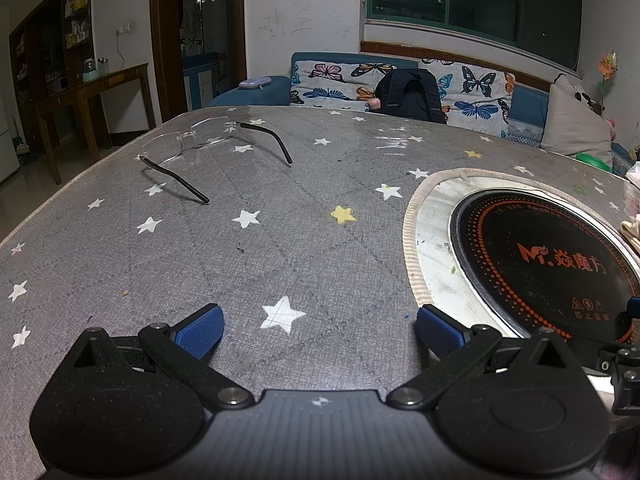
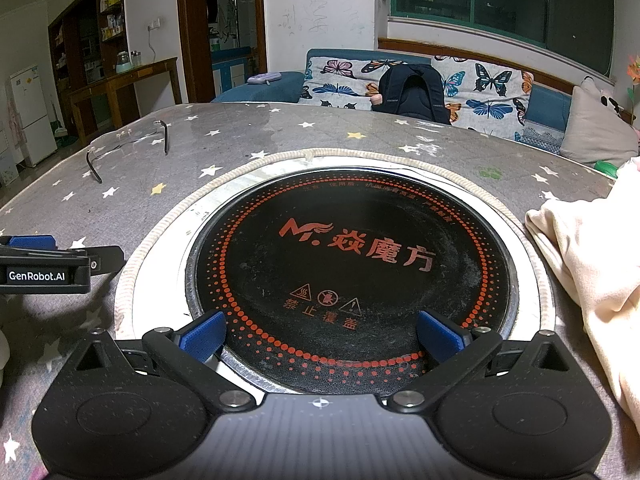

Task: Fold clothes

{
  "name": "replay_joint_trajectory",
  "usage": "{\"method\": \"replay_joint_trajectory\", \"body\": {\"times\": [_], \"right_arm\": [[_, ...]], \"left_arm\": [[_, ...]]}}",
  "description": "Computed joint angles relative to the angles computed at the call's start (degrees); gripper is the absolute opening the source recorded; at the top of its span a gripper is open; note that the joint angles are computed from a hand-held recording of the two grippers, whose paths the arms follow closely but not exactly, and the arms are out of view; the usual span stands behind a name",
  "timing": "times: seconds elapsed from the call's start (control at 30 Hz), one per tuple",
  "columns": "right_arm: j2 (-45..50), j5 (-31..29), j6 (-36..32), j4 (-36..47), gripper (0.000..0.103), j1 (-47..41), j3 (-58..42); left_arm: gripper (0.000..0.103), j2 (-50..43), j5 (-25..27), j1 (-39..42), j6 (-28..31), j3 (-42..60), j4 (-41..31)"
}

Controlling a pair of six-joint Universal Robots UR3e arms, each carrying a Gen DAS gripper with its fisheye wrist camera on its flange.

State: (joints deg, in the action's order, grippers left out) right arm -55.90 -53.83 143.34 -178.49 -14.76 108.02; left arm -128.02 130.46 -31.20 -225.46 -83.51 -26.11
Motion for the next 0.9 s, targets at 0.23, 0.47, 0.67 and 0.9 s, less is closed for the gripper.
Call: {"method": "replay_joint_trajectory", "body": {"times": [0.23,0.47,0.67,0.9], "right_arm": [[-0.1,0.1,-0.1,0.1,0.103,-0.1,0.1],[-0.2,0.1,-0.1,-0.1,0.103,-0.1,0.4],[-0.9,0.3,-0.7,0.4,0.103,-0.6,1.0],[-0.5,-0.2,-0.6,1.4,0.103,0.1,-0.2]], "left_arm": [[0.103,-0.1,0.1,0.0,0.0,-0.1,0.1],[0.103,0.0,0.0,0.0,0.0,0.2,-0.2],[0.103,0.2,-0.4,0.8,0.8,0.1,-0.2],[0.103,0.2,0.1,-0.5,-1.4,1.5,-3.4]]}}
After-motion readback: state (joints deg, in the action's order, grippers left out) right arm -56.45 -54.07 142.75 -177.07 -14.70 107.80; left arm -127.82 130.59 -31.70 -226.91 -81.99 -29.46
